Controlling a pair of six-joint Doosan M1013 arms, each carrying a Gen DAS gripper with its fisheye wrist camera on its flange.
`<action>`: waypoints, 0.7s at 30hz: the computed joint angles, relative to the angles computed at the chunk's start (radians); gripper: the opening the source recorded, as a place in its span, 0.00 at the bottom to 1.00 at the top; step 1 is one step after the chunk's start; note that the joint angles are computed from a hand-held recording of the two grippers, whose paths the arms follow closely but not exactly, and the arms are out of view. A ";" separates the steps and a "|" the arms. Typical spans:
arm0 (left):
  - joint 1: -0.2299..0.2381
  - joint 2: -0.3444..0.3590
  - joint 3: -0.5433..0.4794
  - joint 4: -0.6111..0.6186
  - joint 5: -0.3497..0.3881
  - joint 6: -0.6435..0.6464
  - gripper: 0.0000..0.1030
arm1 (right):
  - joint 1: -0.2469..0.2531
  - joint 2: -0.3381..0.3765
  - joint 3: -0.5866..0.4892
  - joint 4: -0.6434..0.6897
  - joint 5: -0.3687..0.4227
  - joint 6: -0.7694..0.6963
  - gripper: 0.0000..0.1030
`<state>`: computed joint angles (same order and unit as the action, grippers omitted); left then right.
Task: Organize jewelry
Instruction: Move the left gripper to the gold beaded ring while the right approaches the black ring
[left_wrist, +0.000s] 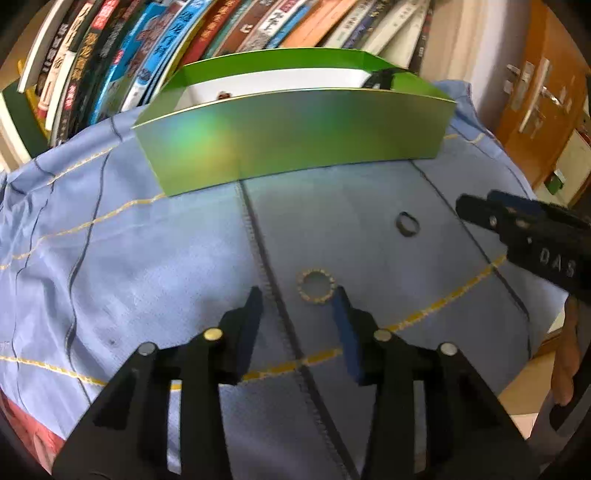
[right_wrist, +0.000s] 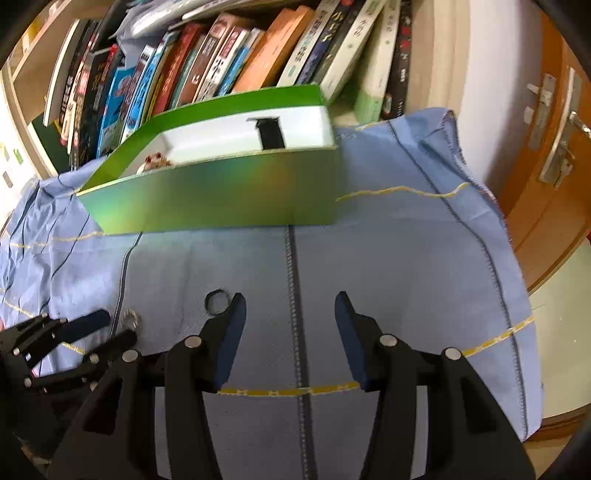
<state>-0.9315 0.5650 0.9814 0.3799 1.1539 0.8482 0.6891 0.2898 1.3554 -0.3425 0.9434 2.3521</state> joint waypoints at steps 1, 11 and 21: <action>0.003 -0.003 0.004 0.013 0.009 -0.021 0.33 | 0.001 0.004 -0.004 0.010 -0.003 -0.009 0.48; 0.024 -0.037 0.049 0.027 -0.004 -0.104 0.53 | 0.029 0.075 -0.084 0.030 0.042 -0.114 0.43; 0.021 -0.018 0.024 -0.019 -0.015 -0.060 0.53 | 0.026 0.052 -0.062 0.025 0.061 -0.124 0.18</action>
